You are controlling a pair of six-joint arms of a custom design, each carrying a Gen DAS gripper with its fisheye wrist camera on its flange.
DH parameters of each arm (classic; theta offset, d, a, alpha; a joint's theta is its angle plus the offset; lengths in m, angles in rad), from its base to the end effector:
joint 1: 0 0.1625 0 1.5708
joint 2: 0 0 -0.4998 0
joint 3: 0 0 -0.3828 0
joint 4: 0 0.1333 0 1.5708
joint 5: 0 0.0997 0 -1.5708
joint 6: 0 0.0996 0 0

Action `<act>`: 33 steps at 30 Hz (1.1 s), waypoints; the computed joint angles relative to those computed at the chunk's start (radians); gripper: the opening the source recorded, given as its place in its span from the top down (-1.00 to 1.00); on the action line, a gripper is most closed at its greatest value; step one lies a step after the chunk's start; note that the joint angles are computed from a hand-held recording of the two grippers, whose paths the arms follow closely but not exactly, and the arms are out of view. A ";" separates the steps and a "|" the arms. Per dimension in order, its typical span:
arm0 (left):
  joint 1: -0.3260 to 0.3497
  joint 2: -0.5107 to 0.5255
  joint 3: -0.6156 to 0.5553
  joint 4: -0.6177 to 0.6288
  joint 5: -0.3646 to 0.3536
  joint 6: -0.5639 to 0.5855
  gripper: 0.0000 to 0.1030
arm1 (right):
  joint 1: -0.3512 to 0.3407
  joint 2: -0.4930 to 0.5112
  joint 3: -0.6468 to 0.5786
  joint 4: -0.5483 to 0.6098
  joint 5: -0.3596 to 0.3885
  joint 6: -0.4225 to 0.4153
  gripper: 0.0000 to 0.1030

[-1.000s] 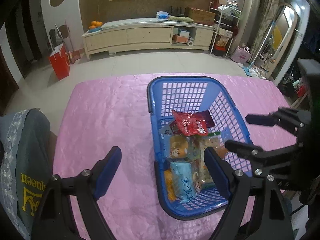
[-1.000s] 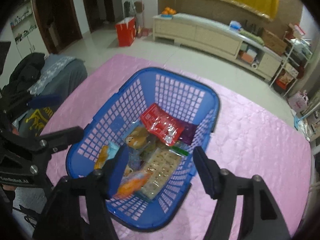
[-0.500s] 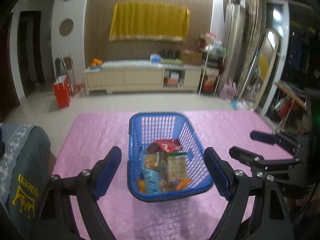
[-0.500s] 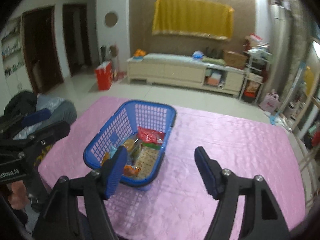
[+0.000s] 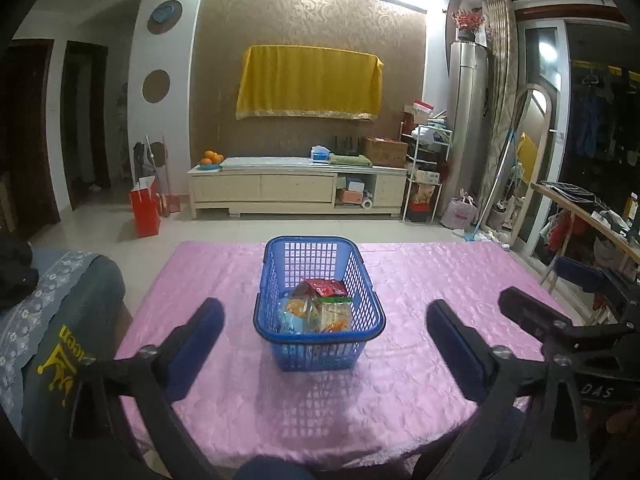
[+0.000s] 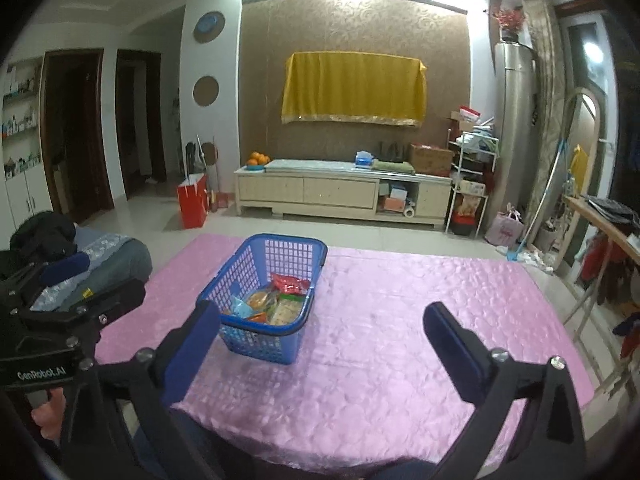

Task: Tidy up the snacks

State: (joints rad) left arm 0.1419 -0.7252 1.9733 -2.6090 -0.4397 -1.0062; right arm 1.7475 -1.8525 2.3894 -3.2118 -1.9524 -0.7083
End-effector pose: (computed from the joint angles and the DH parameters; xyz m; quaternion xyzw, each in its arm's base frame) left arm -0.5466 -0.3038 0.0687 0.2310 0.8092 -0.4694 0.2673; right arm 0.1505 -0.2956 0.4943 0.2681 -0.7981 0.4544 0.2911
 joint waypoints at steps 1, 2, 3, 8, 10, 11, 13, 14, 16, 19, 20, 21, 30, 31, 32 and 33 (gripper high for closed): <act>-0.009 -0.007 0.004 0.016 -0.002 -0.016 -0.99 | 0.004 -0.012 0.004 0.005 0.000 0.007 -0.99; -0.015 -0.011 0.008 0.026 -0.002 -0.026 -0.99 | 0.010 -0.023 0.009 0.009 -0.005 0.011 -0.99; -0.025 -0.015 0.008 0.054 0.003 -0.050 -0.99 | 0.017 -0.031 0.012 0.015 -0.010 0.015 -0.99; -0.080 -0.026 -0.004 0.208 0.036 -0.157 -0.99 | 0.025 -0.093 0.029 0.048 0.006 0.036 -0.99; -0.100 -0.027 -0.007 0.247 0.041 -0.191 -0.99 | 0.038 -0.110 0.036 0.047 -0.001 0.035 -0.99; -0.109 -0.029 -0.008 0.269 0.045 -0.209 -0.99 | 0.043 -0.115 0.038 0.046 -0.002 0.034 -0.99; -0.125 -0.035 -0.005 0.310 0.050 -0.248 -0.99 | 0.041 -0.131 0.041 0.054 0.006 0.032 -0.99; -0.133 -0.037 -0.002 0.319 0.050 -0.260 -0.99 | 0.040 -0.136 0.043 0.058 0.006 0.035 -0.99; -0.140 -0.039 0.001 0.325 0.048 -0.267 -0.99 | 0.041 -0.147 0.048 0.065 0.005 0.040 -0.99; -0.151 -0.044 0.015 0.318 0.039 -0.270 -0.99 | 0.045 -0.152 0.052 0.060 -0.001 0.041 -0.99; -0.152 -0.044 0.016 0.316 0.036 -0.267 -0.99 | 0.050 -0.150 0.052 0.057 -0.006 0.042 -0.99; -0.156 -0.044 0.015 0.322 0.034 -0.271 -0.99 | 0.055 -0.150 0.053 0.053 -0.011 0.043 -0.99; -0.166 -0.052 0.020 0.328 0.033 -0.293 -0.99 | 0.068 -0.162 0.061 0.048 -0.018 0.043 -0.99; -0.167 -0.053 0.019 0.335 0.032 -0.298 -0.99 | 0.067 -0.163 0.061 0.049 -0.017 0.043 -0.99; -0.168 -0.055 0.019 0.345 0.030 -0.306 -0.99 | 0.068 -0.164 0.060 0.054 -0.017 0.044 -0.99; -0.167 -0.055 0.015 0.352 0.029 -0.310 -0.99 | 0.068 -0.166 0.059 0.058 -0.016 0.046 -0.99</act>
